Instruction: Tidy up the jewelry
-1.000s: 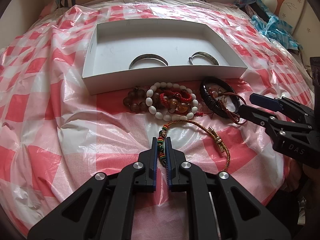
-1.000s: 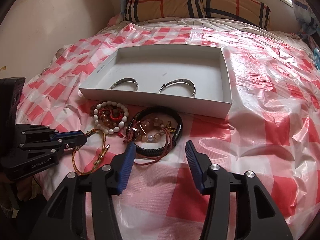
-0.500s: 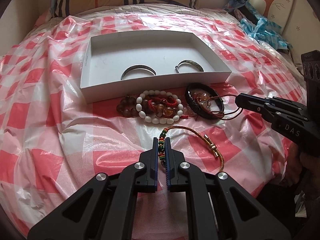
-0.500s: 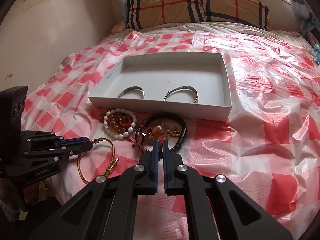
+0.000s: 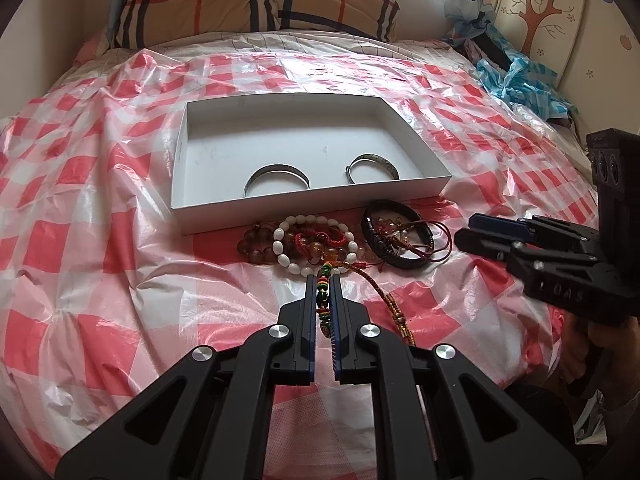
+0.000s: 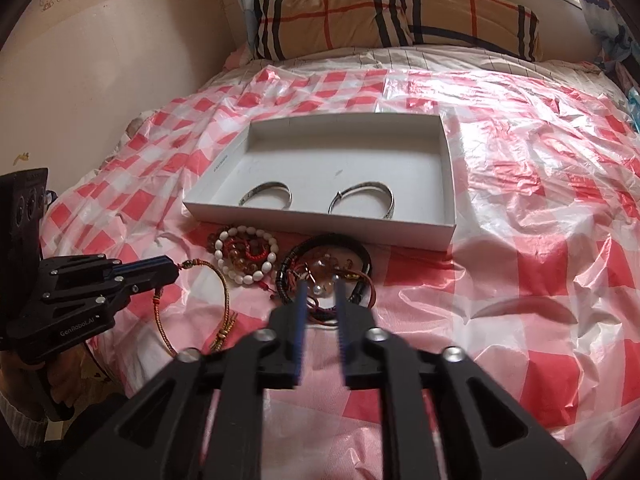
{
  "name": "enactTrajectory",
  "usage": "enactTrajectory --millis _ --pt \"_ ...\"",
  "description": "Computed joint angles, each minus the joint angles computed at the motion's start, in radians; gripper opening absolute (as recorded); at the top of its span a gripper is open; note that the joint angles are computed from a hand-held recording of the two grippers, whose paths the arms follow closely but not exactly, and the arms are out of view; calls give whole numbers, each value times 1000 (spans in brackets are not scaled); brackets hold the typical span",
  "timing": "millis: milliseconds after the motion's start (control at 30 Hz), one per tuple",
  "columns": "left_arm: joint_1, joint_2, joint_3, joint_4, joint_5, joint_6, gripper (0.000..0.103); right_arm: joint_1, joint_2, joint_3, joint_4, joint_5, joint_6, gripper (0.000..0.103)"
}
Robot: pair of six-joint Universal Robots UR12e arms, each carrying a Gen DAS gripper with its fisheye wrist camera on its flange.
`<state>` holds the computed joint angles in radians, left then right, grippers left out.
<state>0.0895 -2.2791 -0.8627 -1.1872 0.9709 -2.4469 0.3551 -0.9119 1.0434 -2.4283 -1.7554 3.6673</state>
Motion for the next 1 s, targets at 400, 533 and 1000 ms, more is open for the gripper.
enactTrajectory --millis 400,533,1000 --pt "-6 -12 8 -14 27 4 6 -11 57 -72 95 38 -56 49" --pt "-7 -13 8 -15 33 5 6 -1 58 -83 112 1 -88 9" --pt "-3 -15 31 -15 -20 -6 6 -11 -2 3 -87 24 -35 3"
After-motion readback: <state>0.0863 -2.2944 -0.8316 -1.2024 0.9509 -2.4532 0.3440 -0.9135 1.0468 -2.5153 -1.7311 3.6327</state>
